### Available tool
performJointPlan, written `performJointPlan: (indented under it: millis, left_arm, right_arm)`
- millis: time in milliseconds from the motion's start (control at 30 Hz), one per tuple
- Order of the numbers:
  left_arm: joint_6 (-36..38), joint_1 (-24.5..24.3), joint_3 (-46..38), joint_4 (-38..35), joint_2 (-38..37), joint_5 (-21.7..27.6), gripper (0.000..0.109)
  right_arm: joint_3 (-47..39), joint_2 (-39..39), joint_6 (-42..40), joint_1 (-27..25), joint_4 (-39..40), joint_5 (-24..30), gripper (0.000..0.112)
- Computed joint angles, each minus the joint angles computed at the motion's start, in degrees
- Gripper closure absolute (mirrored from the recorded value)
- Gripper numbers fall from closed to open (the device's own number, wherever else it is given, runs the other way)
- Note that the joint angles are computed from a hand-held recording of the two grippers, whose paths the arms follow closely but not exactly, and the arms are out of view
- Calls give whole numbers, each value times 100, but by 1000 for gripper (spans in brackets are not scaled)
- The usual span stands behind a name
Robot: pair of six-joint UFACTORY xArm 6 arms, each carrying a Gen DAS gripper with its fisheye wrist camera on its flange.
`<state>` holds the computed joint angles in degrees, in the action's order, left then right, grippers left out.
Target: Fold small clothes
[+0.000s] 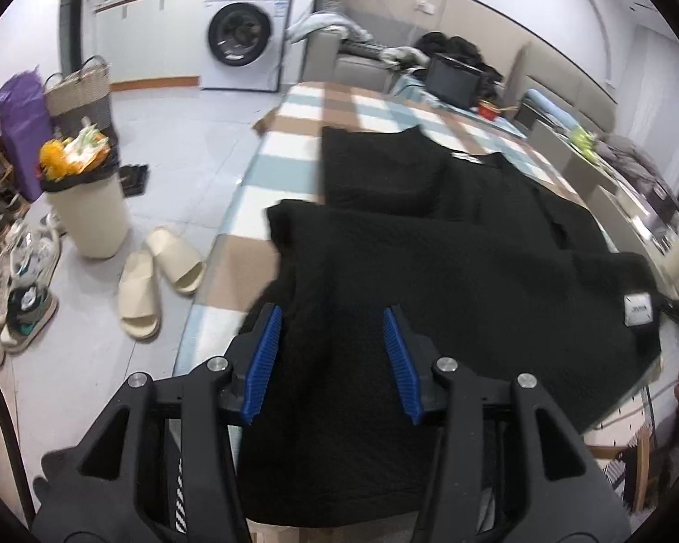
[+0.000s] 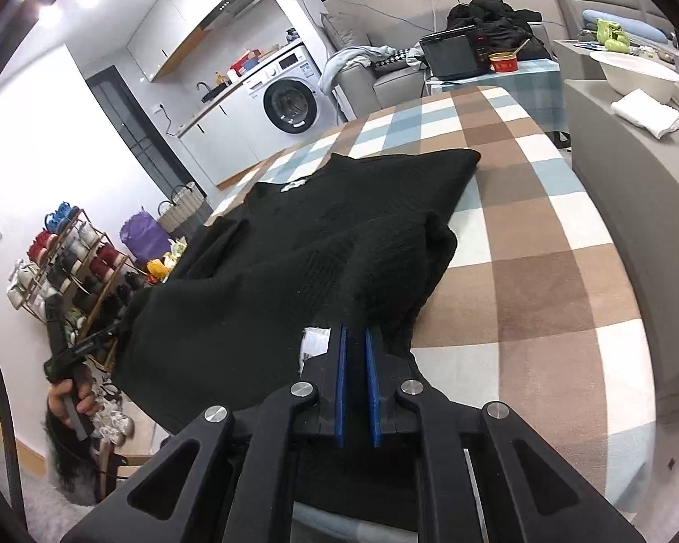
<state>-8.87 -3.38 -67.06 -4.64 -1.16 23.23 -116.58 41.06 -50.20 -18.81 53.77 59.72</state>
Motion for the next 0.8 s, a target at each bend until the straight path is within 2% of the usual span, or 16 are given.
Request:
performJointPlan:
  millis: [100,167,233,300,433,500,533,667,733,800]
  left_arm:
    - [181,-146,25,-65,-29,-147,65]
    - [157,-181,-42,-14,21,-118,65]
    - [-159,-171,-128,305,100,-43,65]
    - [-503,-125,-217,548,204,61,65]
    - [-513,2,-237,308,317,-4,68]
    - [-625,38,-223,435,329,-61,97]
    - [-643,66,-223,472,333,-75,101]
    - [-356,165,-85,-64,213,-411,103]
    - [-181,191,-88,-363,160,-535,103]
    - [323,190,-163,-946,131,-667,103]
  right_arm:
    - [-209,162,127,-29,-30,117,102]
    - [-403,304,155,-105,114,383,87]
    - [-402,313,123,-105,104,386,81]
    - [-382,316,115,-75,-14,332,81]
    - [-130,200,10,26,-219,28,81]
    - [149,33,-172,107,-327,-298,89]
    - [408,-125,-320,168,-350,-637,100]
    - [1191,-692,-1212,255,533,-1419,107]
    - [1255,-803,-1377,267,850,-1521,108]
    - [1229,-853,-1492,289,1110,-1610,108]
